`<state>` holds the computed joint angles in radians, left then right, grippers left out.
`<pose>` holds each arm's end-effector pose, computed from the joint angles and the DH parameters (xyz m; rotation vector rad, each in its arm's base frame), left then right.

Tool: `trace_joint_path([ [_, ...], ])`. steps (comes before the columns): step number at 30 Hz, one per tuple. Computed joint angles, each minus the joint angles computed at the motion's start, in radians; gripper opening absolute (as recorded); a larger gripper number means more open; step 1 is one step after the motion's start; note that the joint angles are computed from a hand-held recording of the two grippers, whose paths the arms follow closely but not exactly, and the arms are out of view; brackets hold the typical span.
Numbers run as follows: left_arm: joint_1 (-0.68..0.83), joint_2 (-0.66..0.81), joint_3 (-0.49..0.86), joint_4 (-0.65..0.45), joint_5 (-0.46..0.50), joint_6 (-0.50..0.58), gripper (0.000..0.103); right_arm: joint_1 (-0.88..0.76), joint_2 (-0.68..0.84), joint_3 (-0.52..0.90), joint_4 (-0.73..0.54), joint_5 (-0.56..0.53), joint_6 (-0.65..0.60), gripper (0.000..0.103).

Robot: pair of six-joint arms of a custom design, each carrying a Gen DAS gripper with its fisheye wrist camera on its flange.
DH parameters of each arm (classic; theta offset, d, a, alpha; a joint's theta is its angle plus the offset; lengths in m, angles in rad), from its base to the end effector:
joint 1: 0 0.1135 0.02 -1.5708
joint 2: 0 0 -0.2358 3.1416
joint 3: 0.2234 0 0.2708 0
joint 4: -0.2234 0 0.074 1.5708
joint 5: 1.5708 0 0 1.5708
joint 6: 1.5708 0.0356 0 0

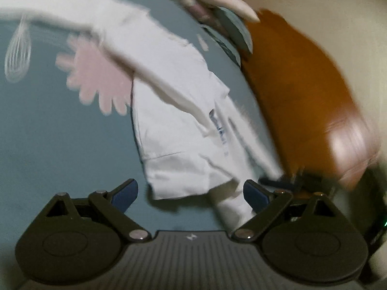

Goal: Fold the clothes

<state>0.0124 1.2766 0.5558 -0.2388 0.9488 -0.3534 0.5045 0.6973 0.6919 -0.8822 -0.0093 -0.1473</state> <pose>0.2443 -0.0259 0.1324 -0.0538 2.4150 -1.3343 0.1511 0.0838 0.2385 -0.7933 2.3346 0.1670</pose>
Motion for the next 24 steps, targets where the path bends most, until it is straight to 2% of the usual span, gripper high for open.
trace_joint_path([
  [2,0.012,0.089,0.005,0.069,0.065,-0.123,0.093,-0.033,-0.051,-0.022,-0.014,-0.024,0.018,0.047],
  [4,0.005,0.132,-0.009,0.131,0.088,-0.233,0.093,-0.072,-0.096,-0.044,-0.022,-0.044,0.03,0.049],
  [7,-0.026,0.13,-0.051,0.211,0.07,-0.334,0.093,-0.131,-0.151,-0.071,-0.035,-0.079,0.037,0.051],
  [10,-0.067,0.121,-0.1,0.344,0.027,-0.434,0.094,-0.184,-0.201,-0.098,-0.047,-0.109,0.039,0.054],
  [14,-0.128,0.128,-0.109,0.457,-0.064,-0.485,0.094,-0.234,-0.243,-0.132,-0.051,-0.146,0.055,0.054],
  [17,-0.15,0.137,-0.081,0.439,-0.087,-0.482,0.094,-0.249,-0.267,-0.147,-0.051,-0.16,0.069,0.054],
  [22,-0.135,0.135,-0.094,0.464,-0.052,-0.522,0.094,-0.247,-0.3,-0.159,-0.061,-0.151,0.089,0.055],
  [24,-0.132,0.086,-0.102,0.394,-0.076,-0.467,0.094,-0.245,-0.312,-0.157,-0.07,-0.15,0.089,0.055],
])
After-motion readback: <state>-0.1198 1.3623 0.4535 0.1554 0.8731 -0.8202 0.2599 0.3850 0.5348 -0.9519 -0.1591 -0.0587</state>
